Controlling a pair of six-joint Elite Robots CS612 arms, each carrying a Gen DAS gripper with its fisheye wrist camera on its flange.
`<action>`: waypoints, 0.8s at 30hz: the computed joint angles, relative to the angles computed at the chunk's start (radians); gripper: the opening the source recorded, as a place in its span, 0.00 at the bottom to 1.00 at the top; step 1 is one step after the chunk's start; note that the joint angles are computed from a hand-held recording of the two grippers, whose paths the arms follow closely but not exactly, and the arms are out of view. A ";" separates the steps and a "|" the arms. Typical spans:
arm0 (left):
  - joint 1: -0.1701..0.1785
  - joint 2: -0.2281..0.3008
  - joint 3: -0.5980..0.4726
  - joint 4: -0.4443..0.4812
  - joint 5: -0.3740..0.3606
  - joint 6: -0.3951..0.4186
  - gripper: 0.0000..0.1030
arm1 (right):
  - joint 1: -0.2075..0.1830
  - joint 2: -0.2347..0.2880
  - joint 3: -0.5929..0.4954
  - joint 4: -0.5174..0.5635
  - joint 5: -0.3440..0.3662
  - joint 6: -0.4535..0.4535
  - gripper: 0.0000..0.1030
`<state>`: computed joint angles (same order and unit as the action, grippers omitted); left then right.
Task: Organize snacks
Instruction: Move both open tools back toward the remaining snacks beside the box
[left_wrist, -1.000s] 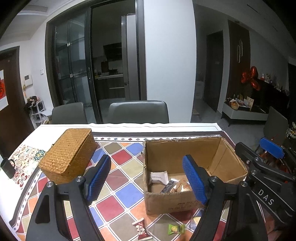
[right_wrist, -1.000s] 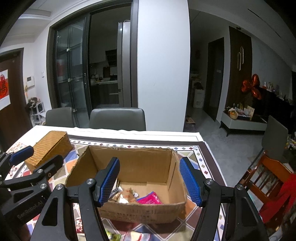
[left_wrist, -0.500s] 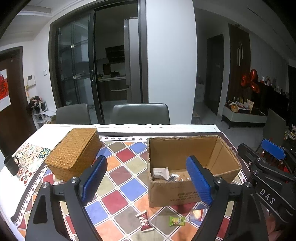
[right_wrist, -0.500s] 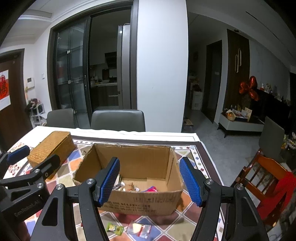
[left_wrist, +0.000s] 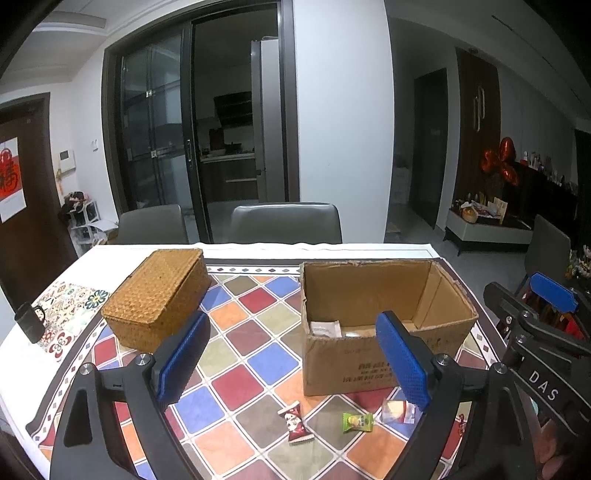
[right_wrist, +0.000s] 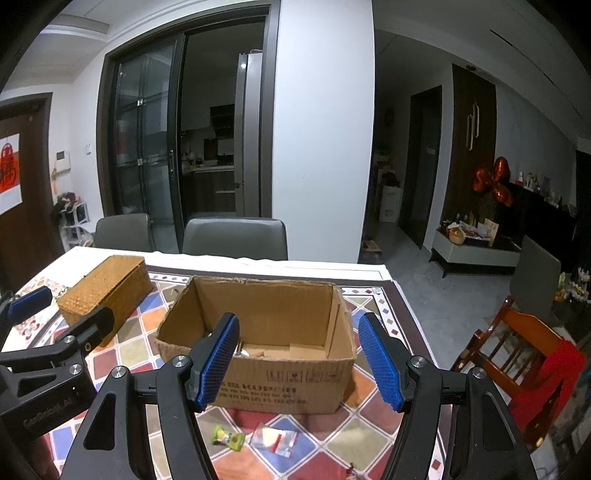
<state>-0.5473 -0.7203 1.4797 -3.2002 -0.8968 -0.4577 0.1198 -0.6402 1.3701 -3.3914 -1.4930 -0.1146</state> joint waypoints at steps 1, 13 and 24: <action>-0.001 0.000 0.002 0.001 0.001 -0.001 0.89 | 0.000 -0.001 0.004 -0.001 -0.001 0.000 0.66; -0.003 0.009 0.021 0.024 0.011 -0.023 0.89 | 0.004 0.006 0.026 0.014 -0.009 -0.007 0.66; 0.004 0.035 0.021 0.046 -0.001 -0.039 0.89 | 0.009 0.040 0.010 0.054 -0.009 0.003 0.66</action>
<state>-0.5436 -0.6851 1.5012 -3.1541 -0.8981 -0.4964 0.1292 -0.6006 1.3797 -3.3376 -1.5024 -0.1121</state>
